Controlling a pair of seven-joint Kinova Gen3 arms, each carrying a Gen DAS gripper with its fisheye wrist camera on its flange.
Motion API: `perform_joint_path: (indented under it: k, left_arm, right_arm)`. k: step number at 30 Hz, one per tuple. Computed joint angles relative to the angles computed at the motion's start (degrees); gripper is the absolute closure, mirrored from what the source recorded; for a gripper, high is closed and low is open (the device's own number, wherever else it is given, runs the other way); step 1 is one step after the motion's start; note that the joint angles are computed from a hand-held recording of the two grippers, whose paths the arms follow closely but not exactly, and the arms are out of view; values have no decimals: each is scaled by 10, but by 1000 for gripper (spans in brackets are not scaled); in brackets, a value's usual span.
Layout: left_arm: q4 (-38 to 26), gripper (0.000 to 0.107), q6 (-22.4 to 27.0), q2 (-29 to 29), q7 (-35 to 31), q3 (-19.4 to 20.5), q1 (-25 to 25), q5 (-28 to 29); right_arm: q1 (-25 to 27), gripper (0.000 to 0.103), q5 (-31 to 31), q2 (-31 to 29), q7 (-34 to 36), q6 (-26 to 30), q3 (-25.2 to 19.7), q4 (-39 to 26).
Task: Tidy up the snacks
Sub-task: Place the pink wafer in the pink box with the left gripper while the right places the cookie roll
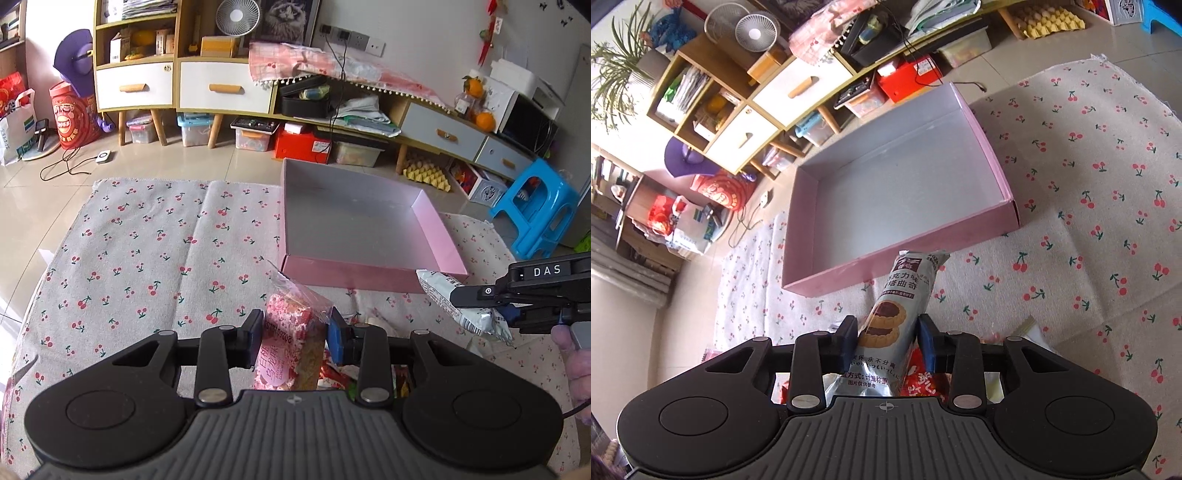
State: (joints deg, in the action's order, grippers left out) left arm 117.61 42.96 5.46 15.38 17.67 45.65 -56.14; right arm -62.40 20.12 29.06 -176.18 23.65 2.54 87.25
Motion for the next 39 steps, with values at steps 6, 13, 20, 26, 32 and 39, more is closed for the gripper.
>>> perform_joint_path:
  k: [6, 13, 20, 26, 32, 39]
  left_arm:
    - [-23, 75, -37, 17, -21, -19, -18, -24]
    - [-69, 75, -95, 64, -98, -65, -50, -9]
    - [-113, 75, -131, 120, -146, -122, -48, 25]
    - [-156, 75, -128, 161, -195, -156, -28, 57]
    - [-186, 75, -113, 189, -235, -186, -1, 82]
    - [-213, 75, -89, 209, -261, -199, 14, 89]
  right_arm:
    - [-1, 69, 25, -1, -19, -5, 22, -1]
    - [21, 69, 31, 24, 6, -53, 45, -14]
    - [54, 69, -1, 77, 85, -49, 38, -66]
    - [70, 69, -26, 119, 146, -13, 33, -121]
    - [61, 68, -21, 145, 169, 10, 49, -155]
    - [46, 67, 5, 159, 179, 44, 62, -180]
